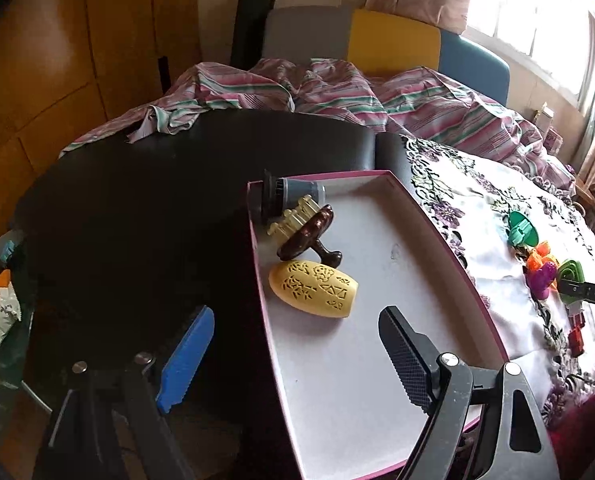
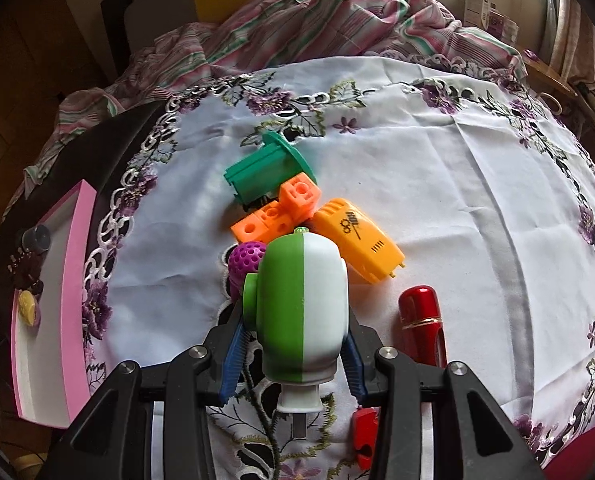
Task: Organize rigid objects
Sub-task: 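Lift the green-and-white bottle off the tablecloth with the right tool, then carry the bottle into the tray and open the right tool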
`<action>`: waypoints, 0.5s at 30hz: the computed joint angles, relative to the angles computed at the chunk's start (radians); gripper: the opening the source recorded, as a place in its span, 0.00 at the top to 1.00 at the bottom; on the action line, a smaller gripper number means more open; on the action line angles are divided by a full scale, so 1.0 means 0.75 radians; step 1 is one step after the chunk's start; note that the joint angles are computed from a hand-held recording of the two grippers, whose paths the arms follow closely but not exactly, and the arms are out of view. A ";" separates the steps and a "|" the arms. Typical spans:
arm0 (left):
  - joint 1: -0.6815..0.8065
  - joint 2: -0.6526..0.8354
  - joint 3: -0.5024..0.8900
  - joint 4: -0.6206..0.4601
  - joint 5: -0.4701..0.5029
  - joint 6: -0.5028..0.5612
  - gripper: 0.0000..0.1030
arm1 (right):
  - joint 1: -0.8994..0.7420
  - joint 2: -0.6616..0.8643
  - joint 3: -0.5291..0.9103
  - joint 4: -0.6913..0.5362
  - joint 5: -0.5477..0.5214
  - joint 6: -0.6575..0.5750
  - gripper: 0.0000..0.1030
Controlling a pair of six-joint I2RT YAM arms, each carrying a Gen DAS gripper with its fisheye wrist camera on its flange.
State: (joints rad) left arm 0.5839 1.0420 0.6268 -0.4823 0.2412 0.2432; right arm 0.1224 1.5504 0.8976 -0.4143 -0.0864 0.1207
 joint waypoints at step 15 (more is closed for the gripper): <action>0.086 -0.003 0.004 -0.018 0.047 0.061 0.17 | 0.106 -0.076 -0.044 0.057 -0.073 0.003 0.59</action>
State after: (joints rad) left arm 0.6488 1.0400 0.6300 -0.4956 0.2764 0.2892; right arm 0.2019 1.4936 0.8646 -0.3714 -0.1415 0.1231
